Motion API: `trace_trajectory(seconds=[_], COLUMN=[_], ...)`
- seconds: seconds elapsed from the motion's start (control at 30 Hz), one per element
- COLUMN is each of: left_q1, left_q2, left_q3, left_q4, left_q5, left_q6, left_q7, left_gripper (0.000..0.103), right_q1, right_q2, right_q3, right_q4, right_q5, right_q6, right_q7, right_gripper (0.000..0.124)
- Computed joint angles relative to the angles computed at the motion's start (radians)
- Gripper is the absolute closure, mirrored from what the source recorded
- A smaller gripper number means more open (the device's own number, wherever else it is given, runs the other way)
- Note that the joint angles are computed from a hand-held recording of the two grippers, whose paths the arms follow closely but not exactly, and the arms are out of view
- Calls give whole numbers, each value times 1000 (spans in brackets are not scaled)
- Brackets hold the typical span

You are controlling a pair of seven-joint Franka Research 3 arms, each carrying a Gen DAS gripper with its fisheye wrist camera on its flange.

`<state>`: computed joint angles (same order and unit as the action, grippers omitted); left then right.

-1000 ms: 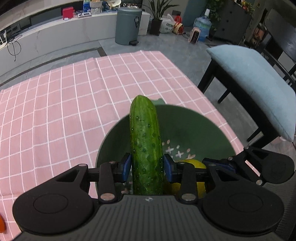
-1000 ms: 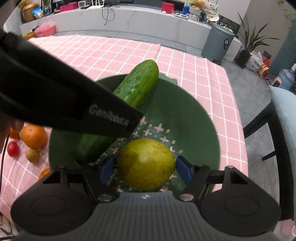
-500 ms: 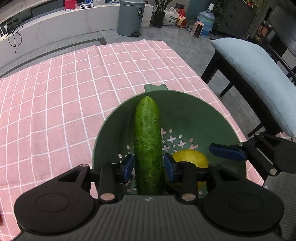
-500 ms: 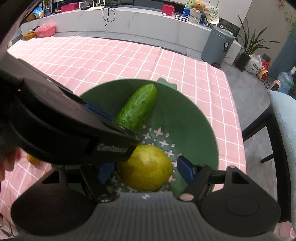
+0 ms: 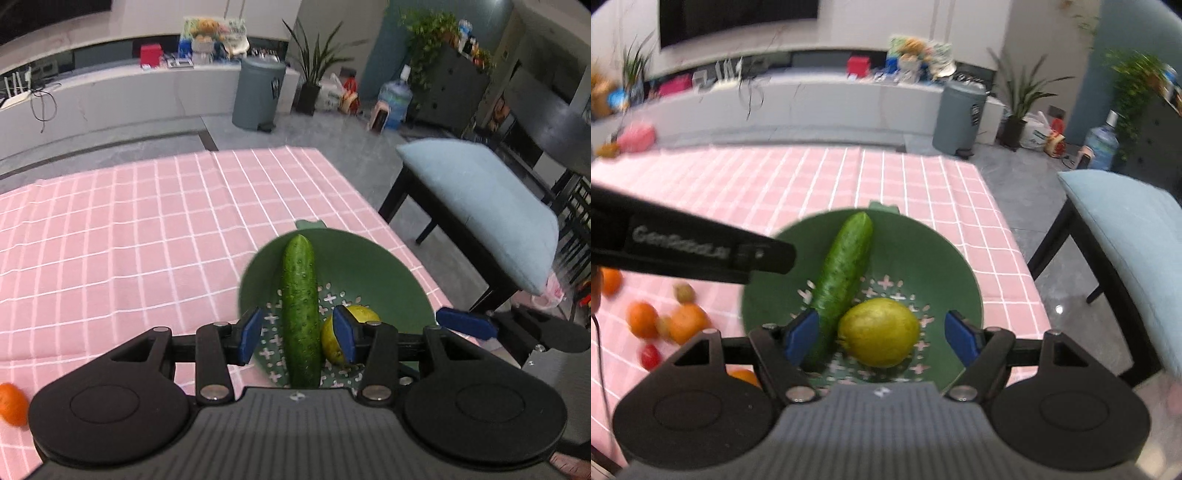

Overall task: Organize fruits
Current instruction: 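Open both tools to release the fruit and withdraw, then grasp an orange with the left tool while the right tool grasps another orange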

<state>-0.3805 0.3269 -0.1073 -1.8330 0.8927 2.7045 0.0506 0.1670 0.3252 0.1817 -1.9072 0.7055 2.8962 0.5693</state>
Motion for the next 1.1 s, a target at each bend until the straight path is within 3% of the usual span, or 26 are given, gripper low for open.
trace_trajectory(seconds=[0.17, 0.4, 0.6, 0.73, 0.9, 1.1], left_q1=[-2, 54, 123, 160, 196, 234], left_q2=[-112, -252, -361, -427, -466, -468], left_q3=[-3, -63, -94, -121, -142, -145], left_q4=[-126, -285, -426, -510, -586, -656], left_q5=[84, 133, 118, 123, 143, 225], left_q6=[-1, -34, -24, -54, -75, -41], left_q7=[-117, -174, -225, -267, -347, -513], left_gripper=[50, 50, 50, 50, 50, 50], right_q1=[-23, 19, 100, 139, 172, 150], right_q2=[-103, -199, -222, -195, -147, -94], right_q3=[59, 53, -1, -8, -2, 34], right_q4=[-115, -211, -260, -261, -261, -244], right_q5=[205, 500, 540, 588, 526, 481], right_q6=[43, 30, -2, 32, 102, 161], right_q7=[-85, -276, -279, -335, -293, -243], right_gripper=[52, 52, 52, 59, 66, 67])
